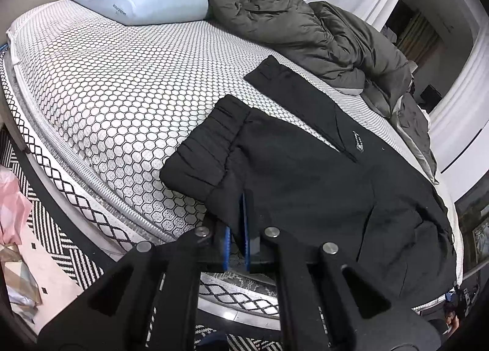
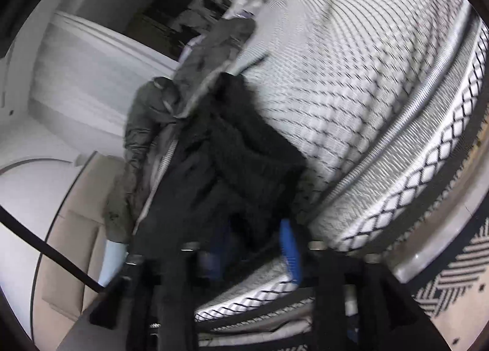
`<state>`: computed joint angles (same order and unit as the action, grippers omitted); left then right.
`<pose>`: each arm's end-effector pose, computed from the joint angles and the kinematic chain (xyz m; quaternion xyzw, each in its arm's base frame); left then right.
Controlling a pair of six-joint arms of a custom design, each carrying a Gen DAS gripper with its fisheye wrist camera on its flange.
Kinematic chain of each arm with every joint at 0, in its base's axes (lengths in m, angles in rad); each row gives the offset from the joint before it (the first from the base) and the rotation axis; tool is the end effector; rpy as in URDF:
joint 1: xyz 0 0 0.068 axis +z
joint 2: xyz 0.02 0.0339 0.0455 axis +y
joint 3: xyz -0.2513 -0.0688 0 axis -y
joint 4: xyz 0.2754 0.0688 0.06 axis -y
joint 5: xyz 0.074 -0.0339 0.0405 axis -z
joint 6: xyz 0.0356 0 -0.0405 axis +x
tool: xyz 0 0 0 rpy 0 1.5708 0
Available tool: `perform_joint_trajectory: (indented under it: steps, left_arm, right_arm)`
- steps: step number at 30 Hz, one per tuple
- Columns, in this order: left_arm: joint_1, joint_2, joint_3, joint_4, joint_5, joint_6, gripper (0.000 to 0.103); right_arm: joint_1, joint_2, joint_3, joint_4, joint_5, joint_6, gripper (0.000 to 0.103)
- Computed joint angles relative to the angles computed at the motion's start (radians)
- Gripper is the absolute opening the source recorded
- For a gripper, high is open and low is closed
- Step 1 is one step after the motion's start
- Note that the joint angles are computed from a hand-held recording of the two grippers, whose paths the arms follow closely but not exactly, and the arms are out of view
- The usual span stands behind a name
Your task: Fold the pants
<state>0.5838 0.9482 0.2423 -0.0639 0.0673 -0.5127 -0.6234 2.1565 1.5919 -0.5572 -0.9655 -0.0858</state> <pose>0.1687 0.1086 0.1084 -0.4685 0.7923 -0.0171 0.3905 0.3943 -0.2475 0.1413 0.1297 0.8599 0.3559 0.3420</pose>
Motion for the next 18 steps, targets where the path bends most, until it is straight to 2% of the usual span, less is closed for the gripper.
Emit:
perform_joint_trajectory:
  steps: [4, 5, 6, 7, 8, 11, 15, 18]
  left_arm:
    - [0.001, 0.042, 0.008, 0.029, 0.005, 0.002, 0.002]
    - [0.008, 0.029, -0.002, 0.026, 0.010, 0.008, 0.002]
    - [0.007, 0.034, 0.000, 0.033, 0.008, 0.006, 0.002]
    - [0.004, 0.035, 0.001, 0.035, 0.004, 0.001, 0.002]
    - [0.006, 0.022, -0.002, 0.029, 0.003, 0.000, 0.002]
    - [0.002, -0.059, 0.004, -0.026, -0.009, -0.001, 0.001]
    - [-0.005, -0.085, 0.091, -0.100, -0.016, 0.022, 0.001]
    - [0.003, 0.000, 0.221, -0.117, 0.007, 0.028, 0.001]
  right_arm:
    - [0.005, 0.003, 0.011, 0.032, 0.000, 0.025, 0.054]
    - [0.010, 0.007, 0.013, 0.046, 0.008, 0.035, 0.051]
    - [0.019, 0.010, 0.010, 0.071, 0.032, 0.051, 0.043]
    - [0.030, 0.013, 0.007, 0.094, 0.067, 0.069, 0.028]
    - [0.035, 0.020, 0.011, 0.097, 0.088, 0.073, 0.023]
    - [0.023, -0.021, -0.037, 0.156, 0.062, 0.084, 0.013]
    - [0.009, -0.073, -0.036, 0.169, -0.005, 0.095, 0.012]
    - [0.048, -0.088, 0.043, 0.174, -0.004, 0.140, 0.012]
